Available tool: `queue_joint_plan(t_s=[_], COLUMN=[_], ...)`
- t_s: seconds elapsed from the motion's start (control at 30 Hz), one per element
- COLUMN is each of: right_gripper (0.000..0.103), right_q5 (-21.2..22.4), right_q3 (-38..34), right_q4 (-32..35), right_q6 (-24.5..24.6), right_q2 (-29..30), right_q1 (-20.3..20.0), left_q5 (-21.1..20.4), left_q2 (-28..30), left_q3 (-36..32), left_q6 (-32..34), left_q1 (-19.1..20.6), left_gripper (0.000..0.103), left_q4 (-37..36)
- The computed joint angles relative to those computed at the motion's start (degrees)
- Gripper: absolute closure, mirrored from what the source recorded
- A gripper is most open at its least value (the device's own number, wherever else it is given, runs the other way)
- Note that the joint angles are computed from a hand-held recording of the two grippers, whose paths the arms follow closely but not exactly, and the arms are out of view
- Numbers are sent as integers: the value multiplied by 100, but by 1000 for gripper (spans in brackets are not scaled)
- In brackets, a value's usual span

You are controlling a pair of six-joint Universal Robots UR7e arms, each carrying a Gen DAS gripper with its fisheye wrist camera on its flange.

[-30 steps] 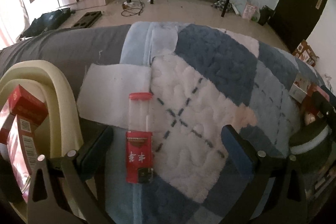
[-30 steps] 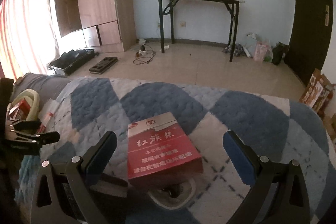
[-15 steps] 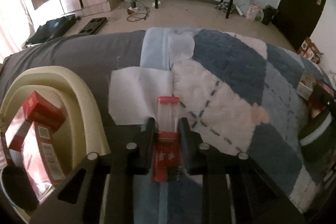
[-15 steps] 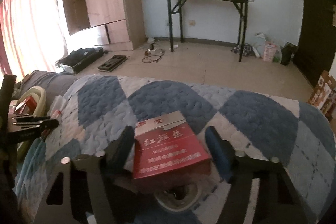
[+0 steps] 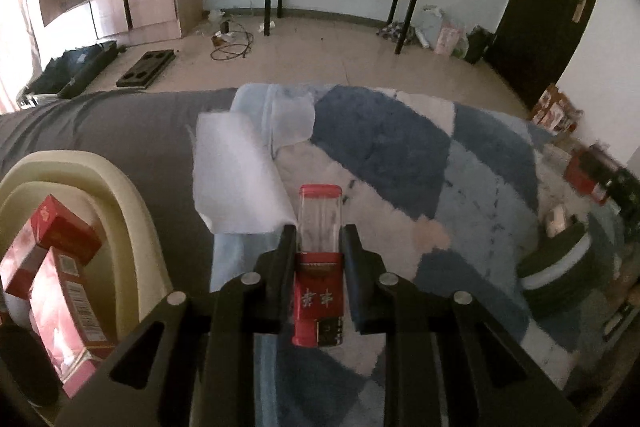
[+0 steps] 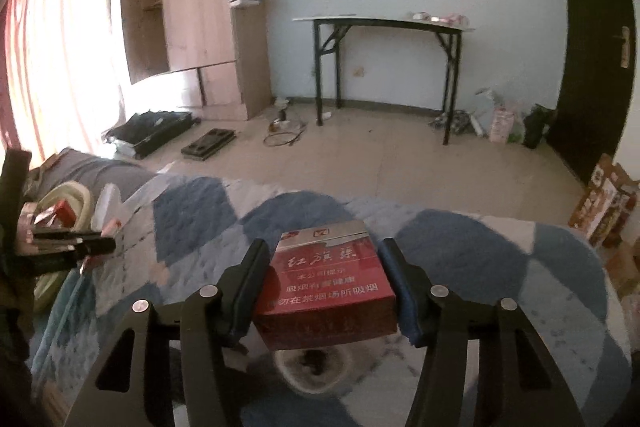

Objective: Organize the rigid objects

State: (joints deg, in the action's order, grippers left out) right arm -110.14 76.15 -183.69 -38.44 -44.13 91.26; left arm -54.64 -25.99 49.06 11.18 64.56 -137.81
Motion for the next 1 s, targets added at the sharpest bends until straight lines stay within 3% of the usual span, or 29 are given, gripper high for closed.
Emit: queue_joint_plan(t_s=[0.17,0.43,0.6,0.73,0.77,0.8,1.0], right_gripper=[47,47,47,47,47,47,47], right_q5=[-535,-665,-578,-548,-539,-537,-560], right_q3=[-200,-358,-356,-356,-350,-350,-348], right_q4=[98,170,256,273,271,265,211], right_q6=[92,152,161,202,209,213,223], right_q2=[164,305,228,224,220,221,236], right_q1=[-63,-18,-88,-99,-103,-104,-105], left_q5=[264,618,353,-140,-214,-243,-304], left_q2=[141,298,51,-275,-317,-352,-403], left_q3=[-124,-158,33,232,259,294,330], left_q6=[30,380,352,150,118,107,86], left_q1=[3,-26,-26,44,57,60,72], left_gripper=[79,78,79,79,80,94,94], left_q4=[145,-4,-356,-606,-642,-720,-763])
